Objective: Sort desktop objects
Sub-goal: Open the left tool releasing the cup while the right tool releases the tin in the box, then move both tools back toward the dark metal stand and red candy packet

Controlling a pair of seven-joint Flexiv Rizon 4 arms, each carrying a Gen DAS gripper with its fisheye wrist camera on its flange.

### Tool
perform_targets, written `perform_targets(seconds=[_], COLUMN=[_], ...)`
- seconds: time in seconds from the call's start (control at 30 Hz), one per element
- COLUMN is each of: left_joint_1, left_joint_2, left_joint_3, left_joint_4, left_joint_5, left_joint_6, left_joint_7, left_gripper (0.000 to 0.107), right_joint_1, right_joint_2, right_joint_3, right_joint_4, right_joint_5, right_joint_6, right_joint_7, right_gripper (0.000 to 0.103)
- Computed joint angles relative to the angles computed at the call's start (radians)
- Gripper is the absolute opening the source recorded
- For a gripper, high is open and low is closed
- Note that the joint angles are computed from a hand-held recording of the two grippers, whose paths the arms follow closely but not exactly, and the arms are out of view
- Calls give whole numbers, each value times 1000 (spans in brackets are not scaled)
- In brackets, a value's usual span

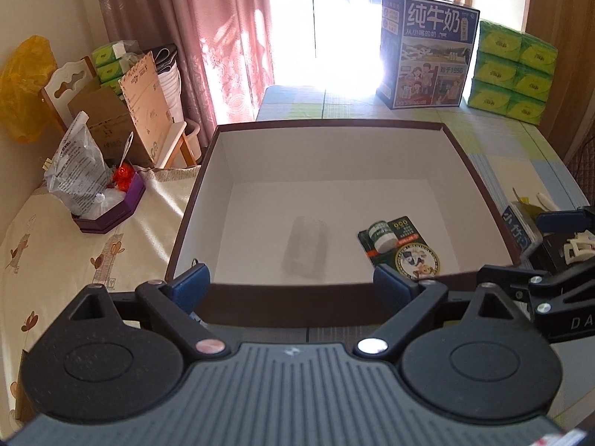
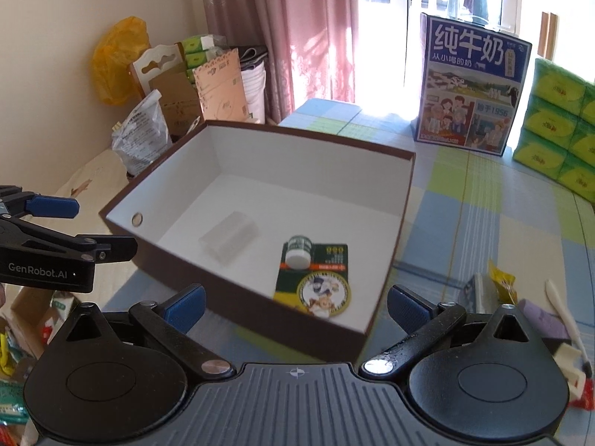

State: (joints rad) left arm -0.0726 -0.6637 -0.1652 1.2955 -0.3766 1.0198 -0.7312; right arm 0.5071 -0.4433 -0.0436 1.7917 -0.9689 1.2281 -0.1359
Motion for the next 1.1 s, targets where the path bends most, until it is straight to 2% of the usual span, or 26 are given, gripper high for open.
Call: perform_targets(seconds=[0.1, 0.47, 1.1], left_joint_1=[4, 8, -46], left_joint_2=[36, 127, 241], left_joint_3=[-3, 11, 37], left_joint_4=[63, 205, 381], left_joint_5=[1, -14, 10], left_joint_6=[30, 23, 51], left_joint_7=[18, 10, -67], left_gripper=[93, 93, 93], right_joint_1=[1, -26, -106], right_joint_2=[24, 89, 204], right_joint_3=[3, 49, 102], right_joint_4=[34, 129, 304], right_joint_5=[-13, -48, 20], right_joint_6=[3, 22, 105], right_joint_7=[15, 38, -20], right_gripper=[101, 101, 101])
